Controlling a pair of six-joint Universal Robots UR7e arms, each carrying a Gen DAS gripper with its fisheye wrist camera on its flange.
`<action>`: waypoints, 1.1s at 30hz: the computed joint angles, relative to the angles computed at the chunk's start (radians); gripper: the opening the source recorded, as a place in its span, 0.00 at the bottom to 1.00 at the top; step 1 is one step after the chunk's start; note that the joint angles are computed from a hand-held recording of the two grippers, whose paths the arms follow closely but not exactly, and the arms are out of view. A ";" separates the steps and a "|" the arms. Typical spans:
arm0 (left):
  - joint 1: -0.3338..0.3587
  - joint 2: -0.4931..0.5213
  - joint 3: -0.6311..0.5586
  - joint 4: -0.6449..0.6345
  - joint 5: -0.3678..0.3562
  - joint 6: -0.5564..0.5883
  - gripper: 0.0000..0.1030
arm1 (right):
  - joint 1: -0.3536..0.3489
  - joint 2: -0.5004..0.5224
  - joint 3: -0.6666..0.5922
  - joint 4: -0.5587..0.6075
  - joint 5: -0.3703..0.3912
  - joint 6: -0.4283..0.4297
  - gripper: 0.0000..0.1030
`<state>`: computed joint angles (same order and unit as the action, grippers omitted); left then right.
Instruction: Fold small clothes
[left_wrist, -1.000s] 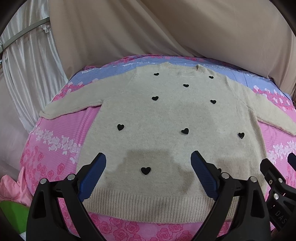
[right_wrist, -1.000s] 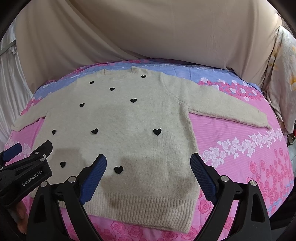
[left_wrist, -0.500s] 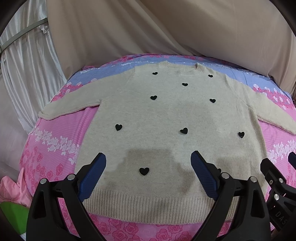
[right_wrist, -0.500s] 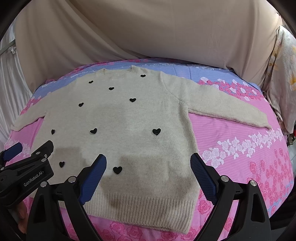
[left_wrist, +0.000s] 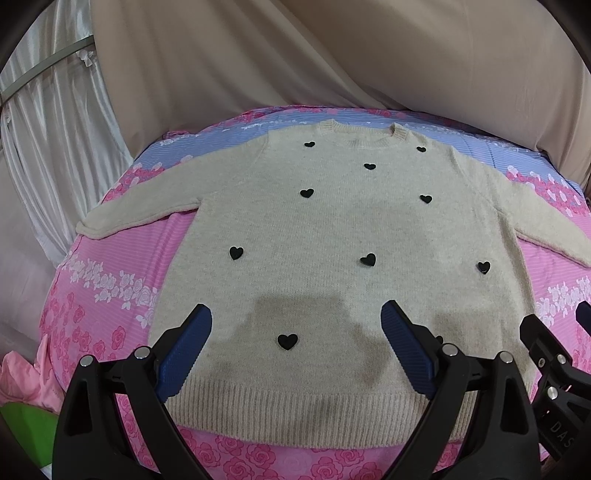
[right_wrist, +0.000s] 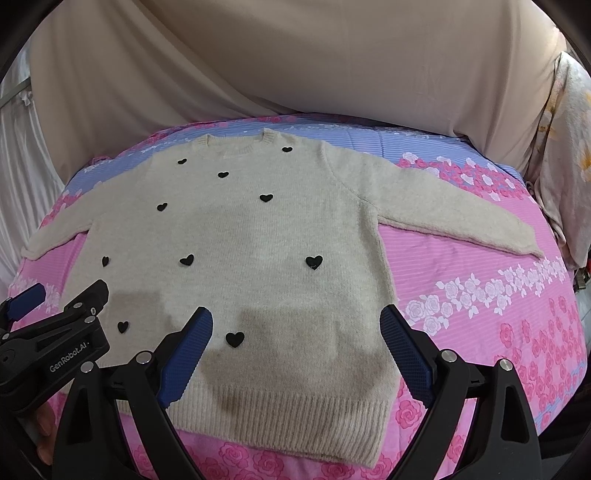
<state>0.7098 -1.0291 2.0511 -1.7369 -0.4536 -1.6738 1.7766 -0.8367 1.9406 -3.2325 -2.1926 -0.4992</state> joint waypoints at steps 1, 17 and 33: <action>0.001 0.000 0.000 0.000 -0.001 0.001 0.88 | 0.000 0.003 -0.003 0.002 -0.001 0.000 0.88; 0.004 -0.001 0.002 -0.002 -0.004 0.006 0.88 | 0.003 0.014 -0.028 0.042 -0.009 0.010 0.88; 0.026 0.030 -0.056 -0.087 0.055 0.065 0.92 | -0.296 0.003 -0.423 0.191 -0.042 0.237 0.86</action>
